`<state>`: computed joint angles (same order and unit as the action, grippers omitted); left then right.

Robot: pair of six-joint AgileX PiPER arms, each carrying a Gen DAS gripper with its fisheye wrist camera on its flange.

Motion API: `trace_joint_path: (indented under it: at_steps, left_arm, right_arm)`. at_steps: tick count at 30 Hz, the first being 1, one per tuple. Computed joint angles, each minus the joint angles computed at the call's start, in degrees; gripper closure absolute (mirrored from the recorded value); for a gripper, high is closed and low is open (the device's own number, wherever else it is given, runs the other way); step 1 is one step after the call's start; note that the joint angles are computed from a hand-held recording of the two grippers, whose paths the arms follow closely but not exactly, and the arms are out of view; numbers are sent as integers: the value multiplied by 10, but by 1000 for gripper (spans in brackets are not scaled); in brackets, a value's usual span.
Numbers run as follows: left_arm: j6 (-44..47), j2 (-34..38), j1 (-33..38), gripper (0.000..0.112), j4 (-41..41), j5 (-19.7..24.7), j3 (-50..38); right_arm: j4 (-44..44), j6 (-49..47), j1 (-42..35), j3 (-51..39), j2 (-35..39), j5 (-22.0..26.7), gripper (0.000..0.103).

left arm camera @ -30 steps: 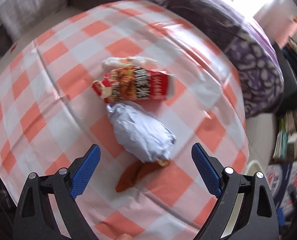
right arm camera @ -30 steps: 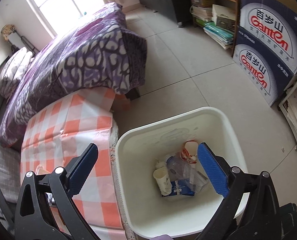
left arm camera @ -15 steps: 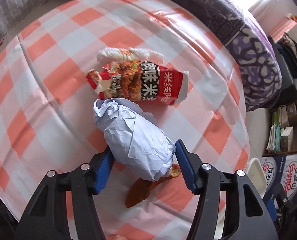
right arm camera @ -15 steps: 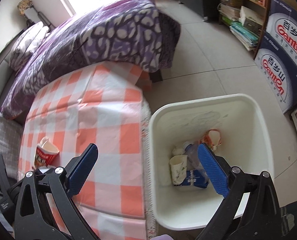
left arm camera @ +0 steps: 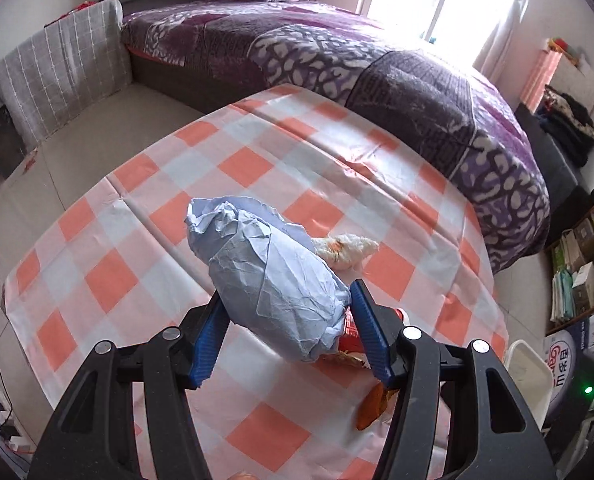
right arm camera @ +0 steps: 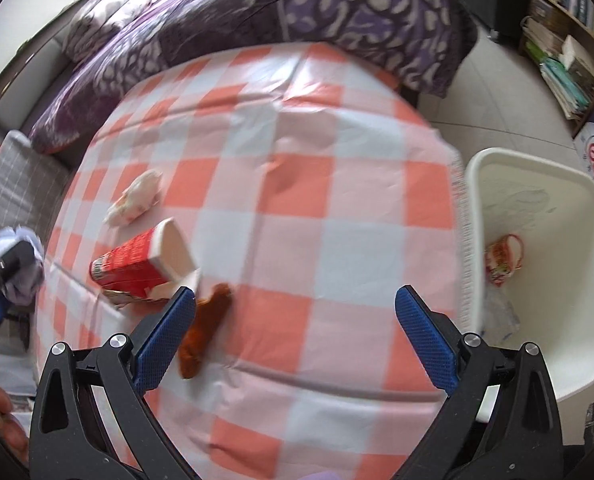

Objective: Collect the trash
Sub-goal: 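Grasp the crumpled light-blue paper with the left tool while the right tool grasps the brown strip, then carry the blue paper and brown strip to the bin and open both tools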

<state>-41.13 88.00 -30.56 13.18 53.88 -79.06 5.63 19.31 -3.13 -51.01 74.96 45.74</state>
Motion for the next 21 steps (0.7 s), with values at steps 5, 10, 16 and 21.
trace_joint_path:
  at_steps: [5,10,16,21]
  left_arm:
    - [21,4,31,53,-32,-4,-3]
    - [36,0,47,53,-49,-8,8]
    - [33,-3,49,53,-40,-10,17]
    - [20,-11,45,53,-26,-16,19]
  right_arm:
    - [-110,108,127,-2,32,-18,8]
    - [-111,90,166,-14,73,-16,47]
    - [-99,63,166,-16,69,-23,83]
    - [-69,35,136,-10,29,-54,83]
